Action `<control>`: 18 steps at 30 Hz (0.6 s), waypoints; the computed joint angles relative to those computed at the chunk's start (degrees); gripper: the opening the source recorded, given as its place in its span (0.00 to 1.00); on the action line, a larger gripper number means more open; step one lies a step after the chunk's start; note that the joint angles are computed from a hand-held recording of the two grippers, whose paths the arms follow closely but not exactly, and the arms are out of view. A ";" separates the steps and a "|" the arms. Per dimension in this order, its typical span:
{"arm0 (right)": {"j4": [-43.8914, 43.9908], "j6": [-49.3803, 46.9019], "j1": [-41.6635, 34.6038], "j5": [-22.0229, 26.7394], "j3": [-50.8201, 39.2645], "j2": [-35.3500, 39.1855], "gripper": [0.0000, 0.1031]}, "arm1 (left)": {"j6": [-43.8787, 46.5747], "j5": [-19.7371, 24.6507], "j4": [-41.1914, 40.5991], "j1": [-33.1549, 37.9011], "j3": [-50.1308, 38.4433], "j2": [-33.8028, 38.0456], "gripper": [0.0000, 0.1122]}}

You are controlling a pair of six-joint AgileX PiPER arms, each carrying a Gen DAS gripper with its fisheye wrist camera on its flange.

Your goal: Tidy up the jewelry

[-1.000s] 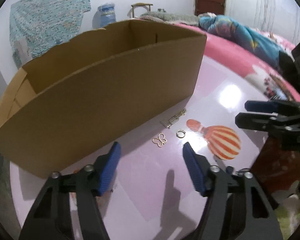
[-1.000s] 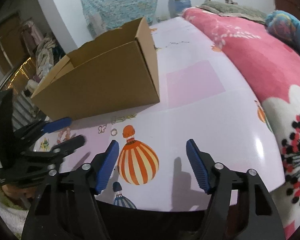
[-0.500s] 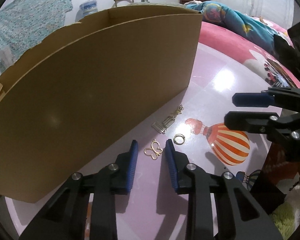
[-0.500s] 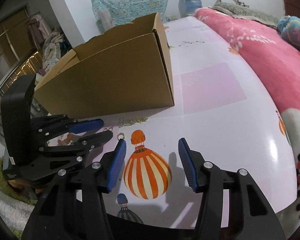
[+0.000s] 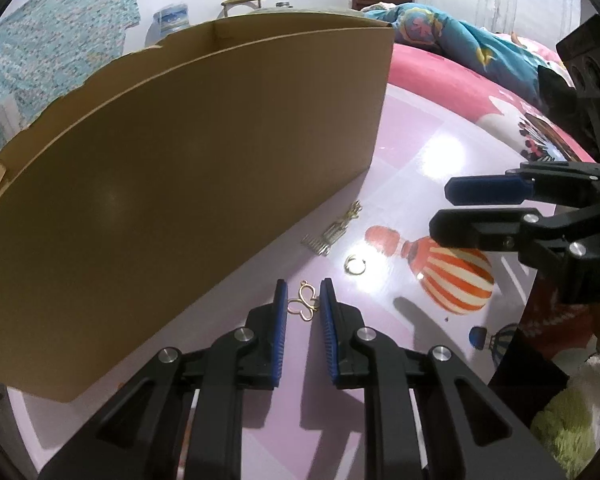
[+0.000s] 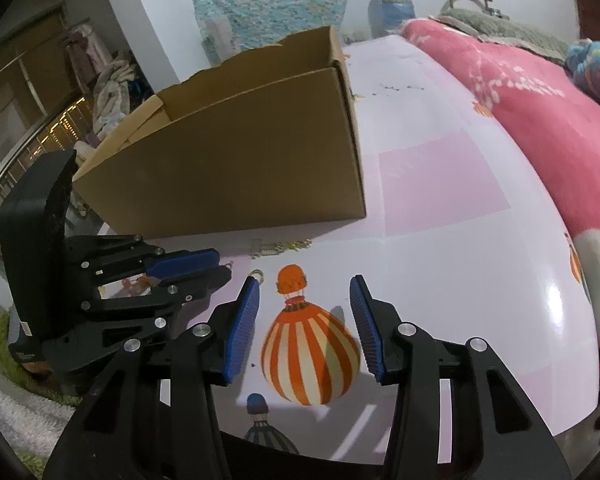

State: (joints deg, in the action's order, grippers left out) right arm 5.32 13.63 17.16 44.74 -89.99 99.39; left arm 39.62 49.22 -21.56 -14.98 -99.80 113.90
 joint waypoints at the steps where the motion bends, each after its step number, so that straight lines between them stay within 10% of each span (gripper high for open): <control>1: -0.07 -0.18 0.30 0.02 -0.37 0.34 0.41 | -0.25 -0.08 -0.07 0.43 0.57 -0.38 0.14; 18: -9.02 0.71 5.95 3.76 -11.02 10.02 0.16 | -0.85 -2.24 -0.79 2.62 4.56 -2.78 0.14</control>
State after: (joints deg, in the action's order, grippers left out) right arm -3.70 14.34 23.12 48.51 -101.01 109.41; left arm 38.77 46.98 -22.35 -12.36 -95.24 111.12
